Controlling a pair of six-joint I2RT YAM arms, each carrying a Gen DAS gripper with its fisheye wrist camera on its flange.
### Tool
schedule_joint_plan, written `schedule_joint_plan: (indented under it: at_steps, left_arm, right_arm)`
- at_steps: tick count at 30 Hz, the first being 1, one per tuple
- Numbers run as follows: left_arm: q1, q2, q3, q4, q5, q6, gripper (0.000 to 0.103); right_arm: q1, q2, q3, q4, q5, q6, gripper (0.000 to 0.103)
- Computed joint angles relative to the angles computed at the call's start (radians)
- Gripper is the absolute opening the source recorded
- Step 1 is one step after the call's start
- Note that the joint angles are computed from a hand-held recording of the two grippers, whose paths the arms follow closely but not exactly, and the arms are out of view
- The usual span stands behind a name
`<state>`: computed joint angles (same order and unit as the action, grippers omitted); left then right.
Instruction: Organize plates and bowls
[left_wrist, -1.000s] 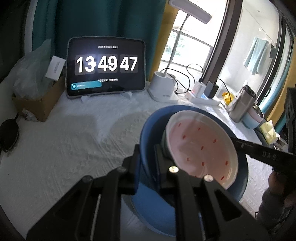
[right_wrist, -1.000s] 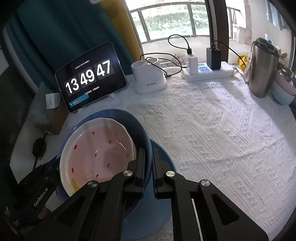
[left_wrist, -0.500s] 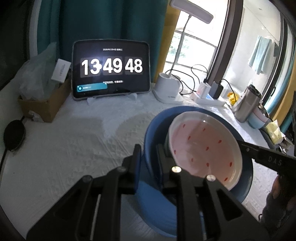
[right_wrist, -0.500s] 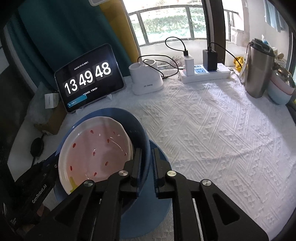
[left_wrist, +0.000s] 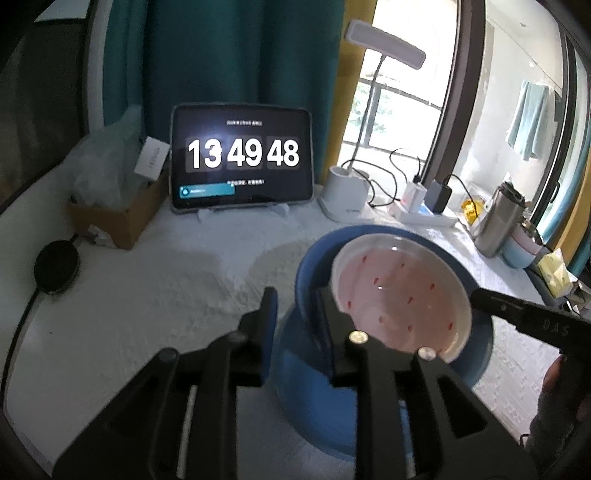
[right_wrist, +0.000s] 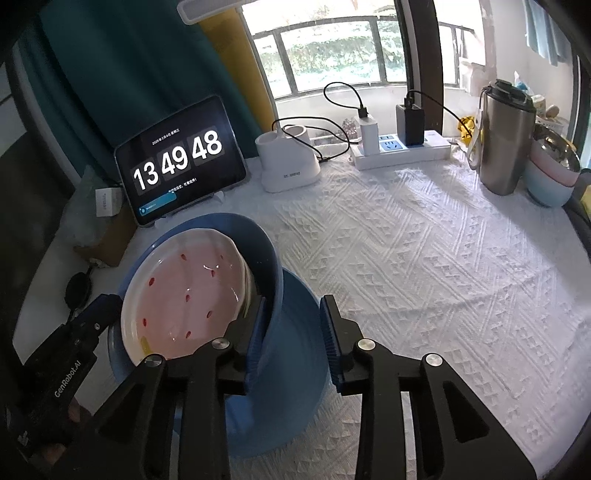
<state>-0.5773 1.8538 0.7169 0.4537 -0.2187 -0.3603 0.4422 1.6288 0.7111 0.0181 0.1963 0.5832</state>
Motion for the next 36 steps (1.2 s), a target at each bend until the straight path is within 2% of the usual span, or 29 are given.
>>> schedule_joint_plan:
  at_steps: [2,3,4,14,22,36]
  left_arm:
    - [-0.011,-0.02,-0.016,0.007,-0.004,-0.004,0.033]
    - [-0.017,-0.029,-0.023,0.008,-0.005,-0.007,0.044]
    - [-0.023,-0.037,-0.03,0.013,-0.005,-0.01,0.047]
    - [-0.091,-0.104,-0.071,0.001,-0.056,-0.024,0.049]
    - [-0.161,-0.158,-0.103,-0.006,-0.098,-0.042,0.056]
    - [-0.306,-0.218,-0.151,-0.012,-0.19,-0.085,0.066]
  right_arm:
    - [0.004,-0.018,-0.015,0.002,0.002,0.0,0.035]
    - [0.007,-0.025,-0.021,0.004,0.004,0.001,0.036]
    - [0.009,-0.035,-0.03,0.006,0.005,0.002,0.037]
    - [0.032,-0.142,-0.102,-0.016,0.043,0.012,0.038]
    - [0.054,-0.24,-0.165,-0.044,0.073,0.032,0.038]
    - [0.121,-0.477,-0.287,-0.152,0.167,0.074,0.038]
